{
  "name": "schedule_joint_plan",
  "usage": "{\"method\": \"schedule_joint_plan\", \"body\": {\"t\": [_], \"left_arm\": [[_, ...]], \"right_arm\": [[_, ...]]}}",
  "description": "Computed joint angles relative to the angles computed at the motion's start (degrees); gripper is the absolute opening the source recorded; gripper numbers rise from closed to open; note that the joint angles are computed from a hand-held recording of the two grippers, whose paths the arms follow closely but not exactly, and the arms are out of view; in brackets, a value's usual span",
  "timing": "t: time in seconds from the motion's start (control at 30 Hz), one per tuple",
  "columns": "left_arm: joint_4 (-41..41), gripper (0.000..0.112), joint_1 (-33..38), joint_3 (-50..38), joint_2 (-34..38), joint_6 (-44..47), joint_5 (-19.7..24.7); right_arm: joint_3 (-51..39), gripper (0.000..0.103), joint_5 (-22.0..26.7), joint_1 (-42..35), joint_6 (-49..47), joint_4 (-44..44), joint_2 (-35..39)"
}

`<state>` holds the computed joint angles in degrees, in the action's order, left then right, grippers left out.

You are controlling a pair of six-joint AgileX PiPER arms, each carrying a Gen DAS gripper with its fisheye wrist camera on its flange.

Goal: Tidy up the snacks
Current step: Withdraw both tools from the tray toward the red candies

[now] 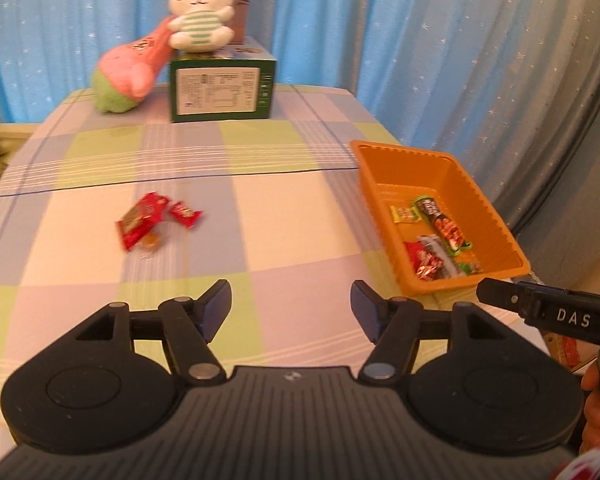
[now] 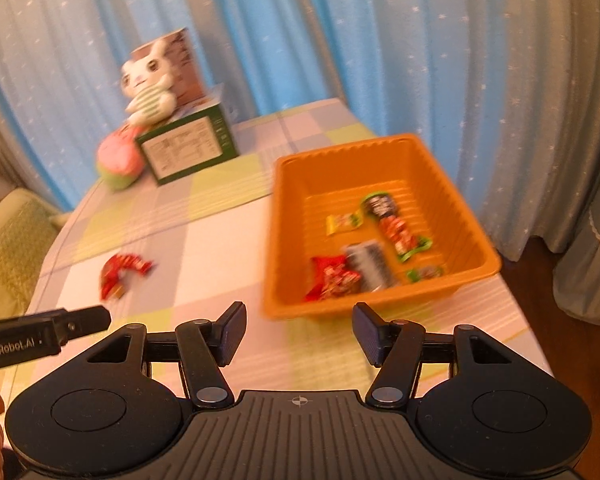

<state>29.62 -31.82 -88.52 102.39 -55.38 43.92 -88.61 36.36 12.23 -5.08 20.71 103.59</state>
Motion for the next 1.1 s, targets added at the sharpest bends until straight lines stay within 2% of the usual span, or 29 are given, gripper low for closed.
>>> {"method": "schedule_joint_plan", "body": {"t": [0.23, 0.5, 1.1], "left_arm": [[4.12, 0.064, 0.17, 9.89, -8.20, -4.85, 1.20], [6.13, 0.065, 1.59, 15.96, -13.96, -7.27, 2.33], [6.68, 0.067, 4.06, 20.05, -17.48, -7.95, 0.65]], "right_arm": [[3.44, 0.060, -0.95, 4.93, 0.33, -1.29, -2.90], [3.05, 0.061, -0.42, 9.30, 0.64, -2.32, -2.76], [-1.93, 0.062, 0.96, 14.23, 3.13, -6.18, 1.01]]}}
